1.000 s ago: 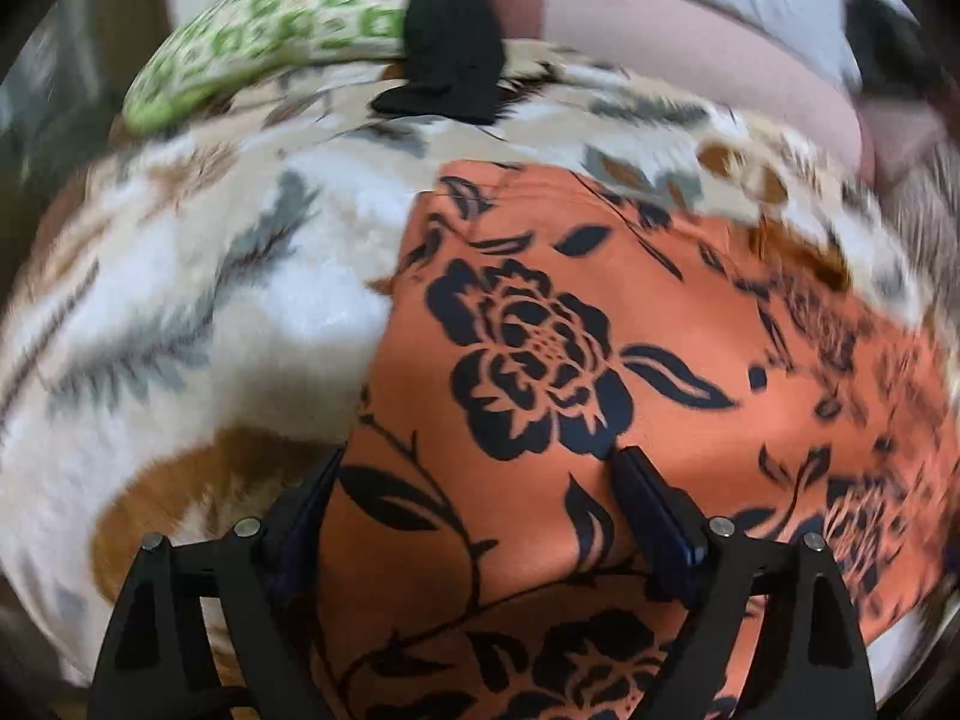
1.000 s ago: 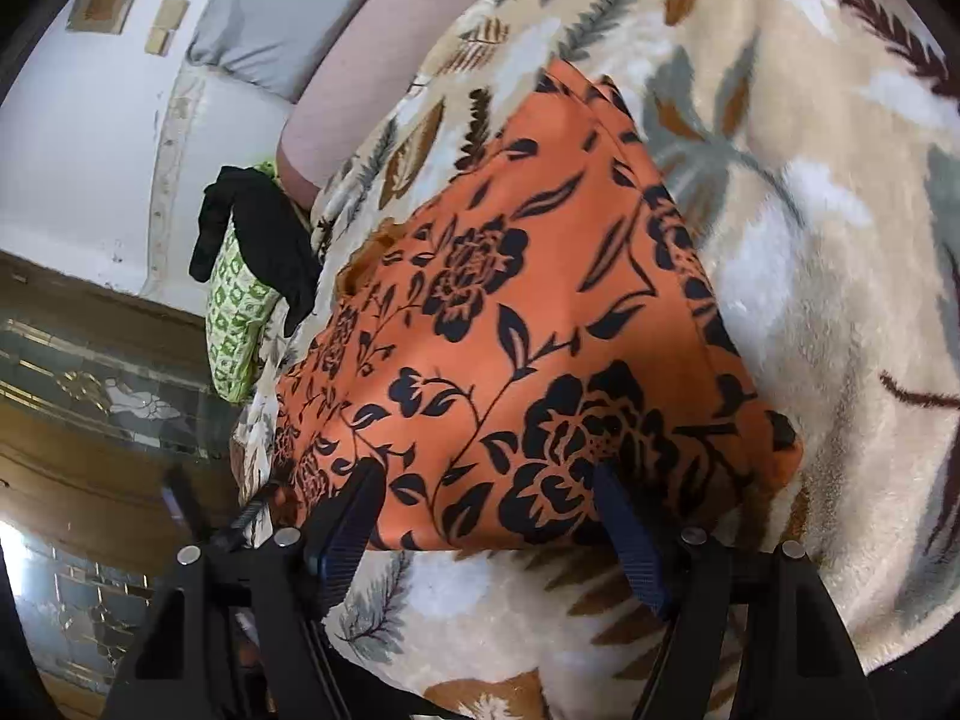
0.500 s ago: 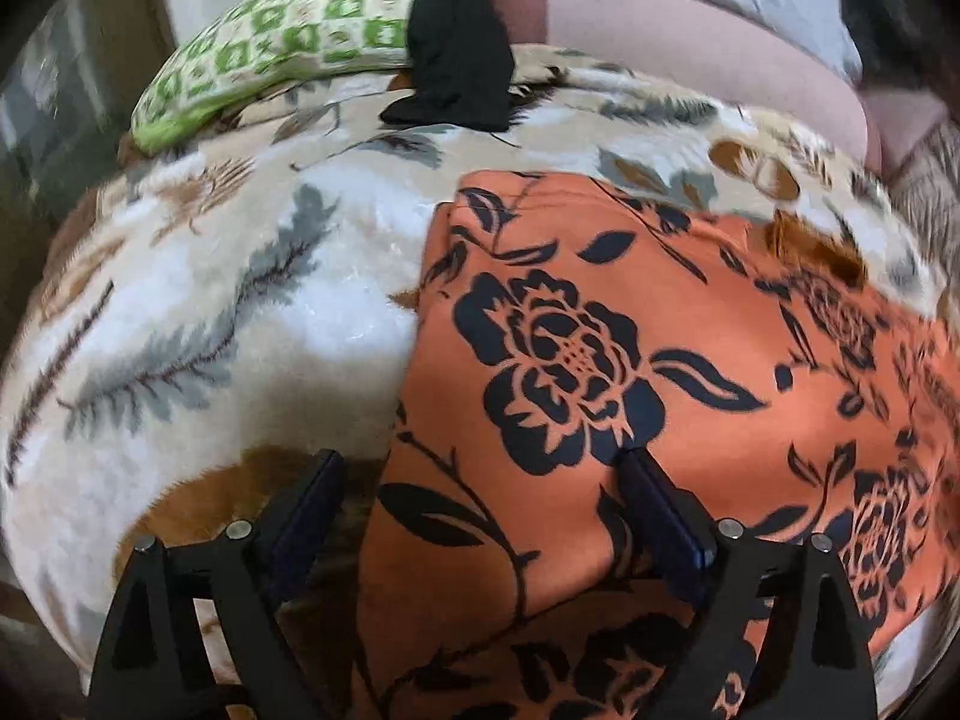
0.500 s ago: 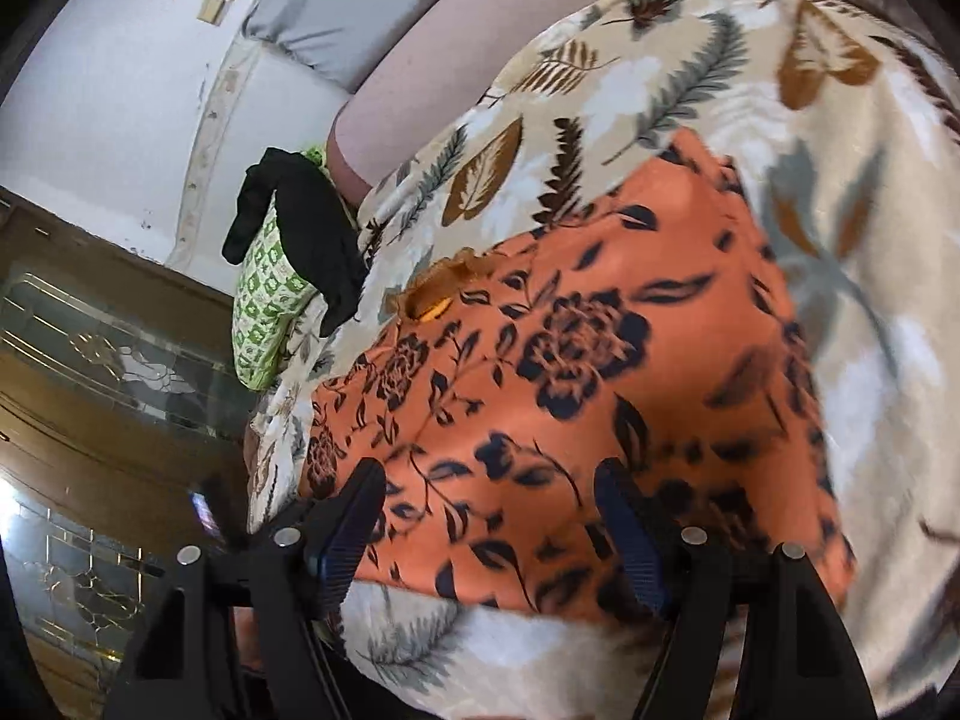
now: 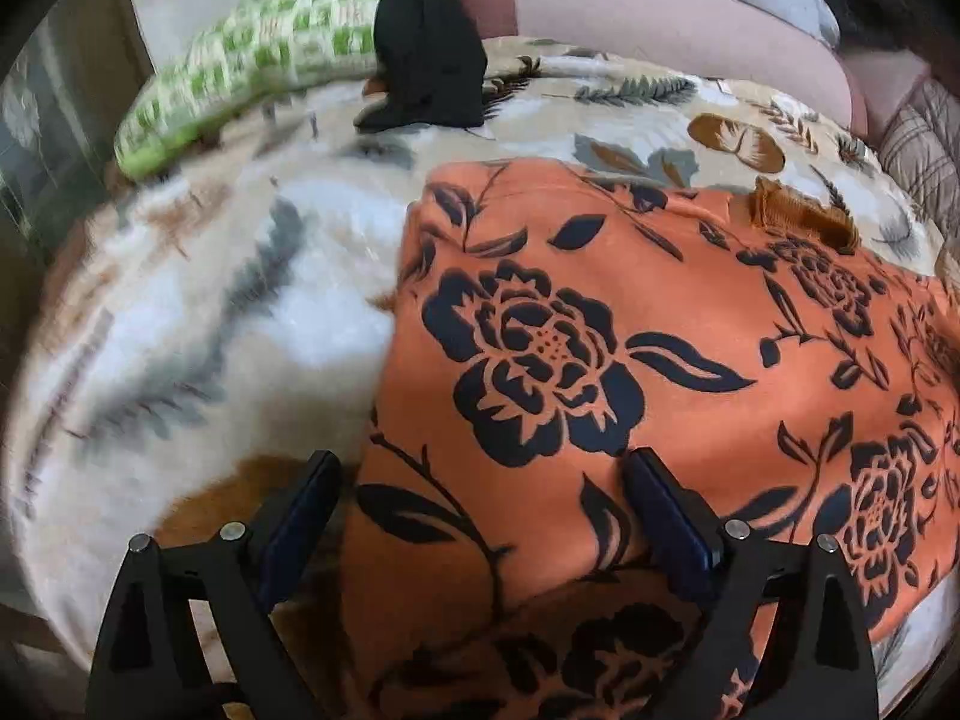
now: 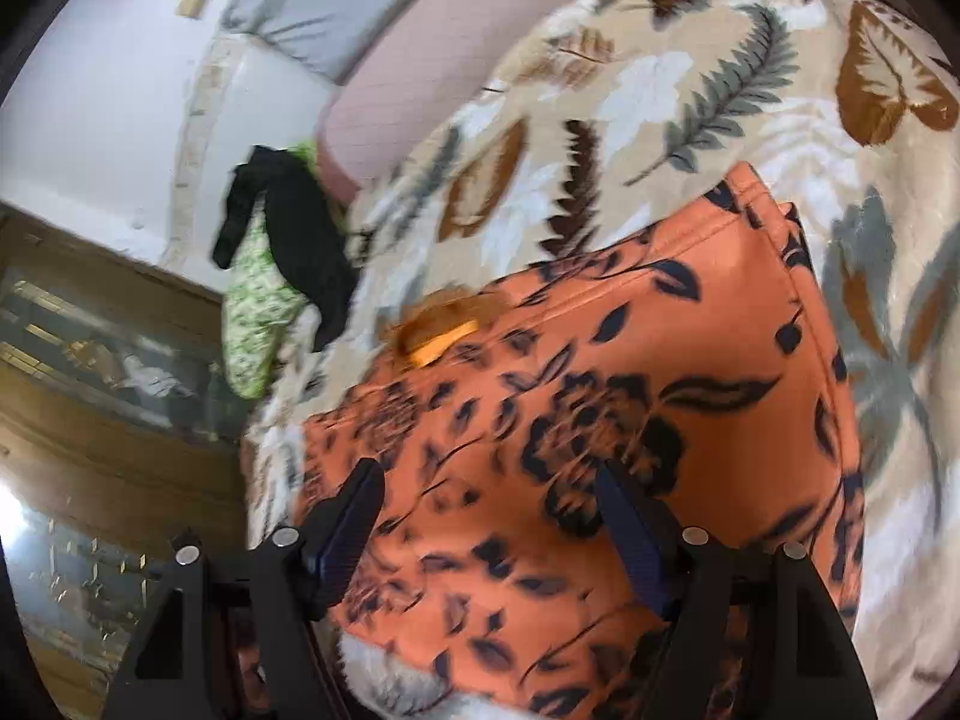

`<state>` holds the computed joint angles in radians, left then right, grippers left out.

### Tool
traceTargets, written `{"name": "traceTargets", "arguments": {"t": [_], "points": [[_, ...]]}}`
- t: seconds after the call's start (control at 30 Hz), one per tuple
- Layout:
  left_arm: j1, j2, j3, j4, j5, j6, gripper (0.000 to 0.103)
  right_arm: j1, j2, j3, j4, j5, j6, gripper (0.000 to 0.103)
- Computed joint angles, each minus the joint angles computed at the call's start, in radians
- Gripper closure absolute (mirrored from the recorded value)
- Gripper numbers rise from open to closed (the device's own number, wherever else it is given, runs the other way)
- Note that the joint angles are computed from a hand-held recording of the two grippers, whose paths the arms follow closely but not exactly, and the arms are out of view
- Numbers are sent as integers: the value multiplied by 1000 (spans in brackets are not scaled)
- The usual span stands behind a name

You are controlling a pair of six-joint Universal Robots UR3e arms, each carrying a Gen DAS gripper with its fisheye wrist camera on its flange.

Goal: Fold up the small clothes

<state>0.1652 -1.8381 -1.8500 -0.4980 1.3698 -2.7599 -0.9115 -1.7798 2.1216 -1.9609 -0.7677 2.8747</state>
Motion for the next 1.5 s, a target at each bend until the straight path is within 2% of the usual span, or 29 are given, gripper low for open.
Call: {"name": "traceTargets", "arguments": {"t": [0.03, 0.07, 0.17, 0.33, 0.43, 0.5, 0.57, 0.67, 0.7, 0.73, 0.77, 0.8, 0.83, 0.97, 1.0, 1.1, 1.2, 1.23, 1.3, 1.33, 1.37, 1.47, 1.5], "points": [[9, 6, 22, -48, -10, -24, 7, 15, 53, -20, -23, -54, 51, 26], [13, 25, 41, -87, -15, -37, 7, -1, 64, -18, -18, -42, 59, 26], [25, 93, -22, -1, -44, 8, 7, -16, -27, -34, 48, -17, -2, 26], [95, 100, 35, -72, -127, 19, 7, 25, -110, -57, 161, 9, -78, 26], [102, -4, 204, -161, -161, 12, 7, 72, -120, -36, 145, -5, -77, 26], [72, -98, 330, -209, -143, 23, 8, 105, -117, -7, 94, -43, -44, 26], [41, -187, 460, -280, -122, 26, 9, 99, -114, 9, 101, -38, -55, 26], [20, -281, 602, -373, -128, 28, 17, 99, -123, 30, 90, -41, -58, 26], [20, -317, 661, -431, -144, 29, 26, 98, -123, 33, 88, -41, -60, 26], [16, -340, 696, -463, -143, 23, 49, 96, -122, 33, 91, -41, -66, 26], [9, -377, 754, -515, -132, 20, 64, 94, -114, 29, 93, -41, -70, 26], [6, -393, 777, -531, -130, 23, 91, 111, -97, 29, 61, -43, -44, 26], [4, -391, 770, -514, -128, 25, 97, 110, -93, 28, 59, -43, -46, 26], [-6, -362, 706, -389, -91, 38, 101, 104, -92, 30, 66, -43, -64, 26], [-12, -372, 704, -359, -55, 38, 101, 103, -91, 33, 64, -41, -69, 26], [-12, -409, 724, -373, 14, 32, 101, 94, -84, 36, 69, -38, -75, 26], [37, -297, 587, -308, -97, 30, 100, 96, -100, 17, 91, -44, -83, 26], [45, -265, 560, -303, -129, 36, 96, 94, -106, 13, 95, -42, -86, 26], [62, -181, 491, -300, -256, 64, 69, 93, -108, 1, 95, -45, -75, 26], [51, -156, 474, -300, -278, 76, 45, 92, -107, -6, 93, -46, -67, 26], [39, -144, 465, -299, -286, 85, 37, 91, -108, -11, 91, -50, -58, 26], [-14, -153, 486, -368, -363, 136, 37, 58, -160, -19, 138, -30, -57, 26], [-38, -175, 497, -365, -348, 130, 37, 45, -176, -18, 155, -21, -66, 26]]}}
